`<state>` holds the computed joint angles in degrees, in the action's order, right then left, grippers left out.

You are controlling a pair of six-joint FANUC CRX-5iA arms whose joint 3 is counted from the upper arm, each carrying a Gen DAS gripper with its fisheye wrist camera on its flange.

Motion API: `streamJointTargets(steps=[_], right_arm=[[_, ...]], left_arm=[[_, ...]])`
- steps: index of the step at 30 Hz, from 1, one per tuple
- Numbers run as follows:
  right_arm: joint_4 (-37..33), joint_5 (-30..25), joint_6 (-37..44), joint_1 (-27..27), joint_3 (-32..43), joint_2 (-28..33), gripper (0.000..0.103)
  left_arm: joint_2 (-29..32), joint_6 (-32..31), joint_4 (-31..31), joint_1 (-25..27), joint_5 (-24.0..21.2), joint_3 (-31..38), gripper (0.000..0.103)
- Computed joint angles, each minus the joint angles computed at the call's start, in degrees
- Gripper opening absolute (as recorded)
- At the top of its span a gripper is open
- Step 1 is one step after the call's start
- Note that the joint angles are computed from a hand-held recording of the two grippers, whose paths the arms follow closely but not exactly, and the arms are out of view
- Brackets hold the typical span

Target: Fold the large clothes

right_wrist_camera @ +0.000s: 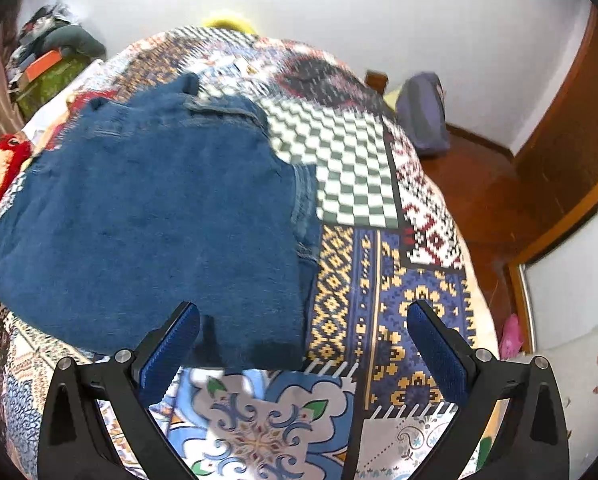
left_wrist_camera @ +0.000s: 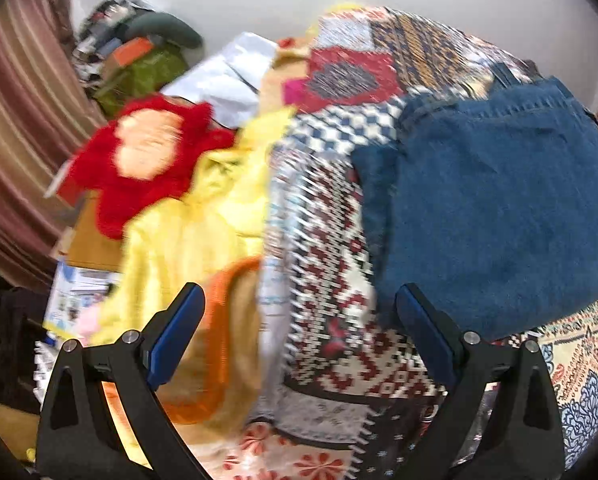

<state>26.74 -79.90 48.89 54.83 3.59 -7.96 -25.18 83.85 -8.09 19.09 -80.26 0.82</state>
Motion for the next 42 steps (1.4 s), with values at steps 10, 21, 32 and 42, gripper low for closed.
streamJointTargets(steps=[10, 21, 32, 42], right_arm=[[3.9, 5.0, 0.1, 9.2, 4.5, 1.4, 0.103], [-7.2, 4.6, 5.4, 9.8, 10.6, 10.5, 0.103], [-14.2, 5.8, 7.2, 6.6, 9.9, 10.9, 0.103], [-14.8, 4.6, 7.7, 6.4, 11.2, 11.4, 0.103]], left_arm=[[-5.6, 0.9, 21.3, 12.3, 1.9, -5.8, 0.098], [-3.2, 4.5, 39.1, 10.8, -0.2, -20.9, 0.098], [1.5, 6.3, 47.4, 8.2, 11.5, -25.1, 0.098], [5.2, 18.7, 36.8, 1.1, 20.5, -17.9, 0.058]])
